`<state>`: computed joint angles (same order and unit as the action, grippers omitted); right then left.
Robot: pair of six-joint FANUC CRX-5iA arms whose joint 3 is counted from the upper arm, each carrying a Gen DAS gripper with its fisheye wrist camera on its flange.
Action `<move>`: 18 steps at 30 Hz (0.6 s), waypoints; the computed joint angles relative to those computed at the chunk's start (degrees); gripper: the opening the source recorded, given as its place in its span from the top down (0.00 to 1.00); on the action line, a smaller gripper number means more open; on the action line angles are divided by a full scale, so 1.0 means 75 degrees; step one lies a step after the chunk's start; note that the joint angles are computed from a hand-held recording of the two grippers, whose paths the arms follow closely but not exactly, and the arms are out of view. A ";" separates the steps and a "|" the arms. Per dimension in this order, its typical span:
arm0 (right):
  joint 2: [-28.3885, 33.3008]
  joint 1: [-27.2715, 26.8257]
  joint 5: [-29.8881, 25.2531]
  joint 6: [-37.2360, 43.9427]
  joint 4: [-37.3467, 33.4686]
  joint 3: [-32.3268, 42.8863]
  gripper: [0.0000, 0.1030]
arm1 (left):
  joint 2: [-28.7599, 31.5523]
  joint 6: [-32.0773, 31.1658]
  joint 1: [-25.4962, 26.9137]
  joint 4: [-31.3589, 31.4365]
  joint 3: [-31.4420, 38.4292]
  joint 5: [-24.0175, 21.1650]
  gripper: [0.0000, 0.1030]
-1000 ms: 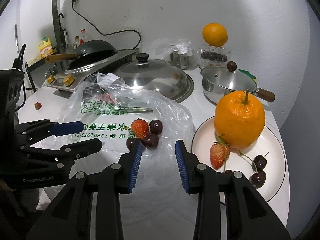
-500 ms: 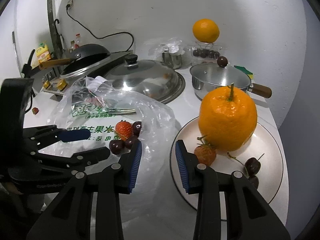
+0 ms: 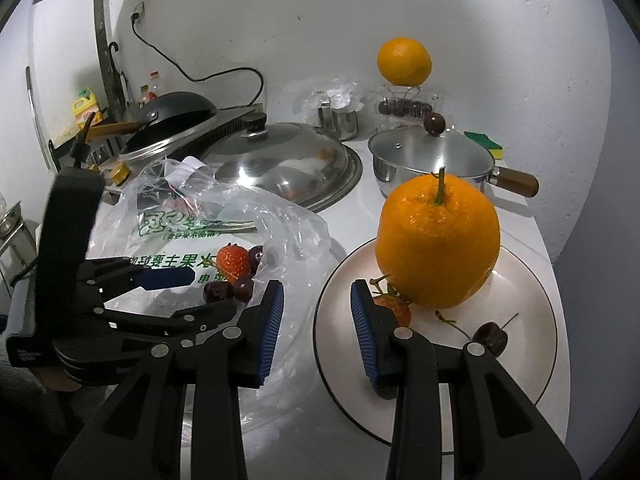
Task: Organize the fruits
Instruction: 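Close the left gripper on a dark cherry in the bag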
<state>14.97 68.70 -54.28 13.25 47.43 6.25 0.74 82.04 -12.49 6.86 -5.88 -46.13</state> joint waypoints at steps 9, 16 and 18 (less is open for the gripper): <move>0.0019 -0.0016 0.0012 0.0007 -0.0048 0.0010 0.64 | 0.0070 -0.0208 -0.0006 0.0092 -0.0065 0.0117 0.59; 0.0086 0.0019 -0.0026 0.0123 -0.0078 0.0128 0.64 | -0.0040 -0.0779 0.0161 0.0741 -0.0386 0.0308 0.69; 0.0136 0.0038 -0.0055 0.0178 -0.0090 0.0211 0.64 | -0.0092 -0.0922 0.0264 0.1021 -0.0506 0.0337 0.70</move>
<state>15.99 68.98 -54.69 14.59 46.76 7.84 0.05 75.12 -10.51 14.51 -9.68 -43.61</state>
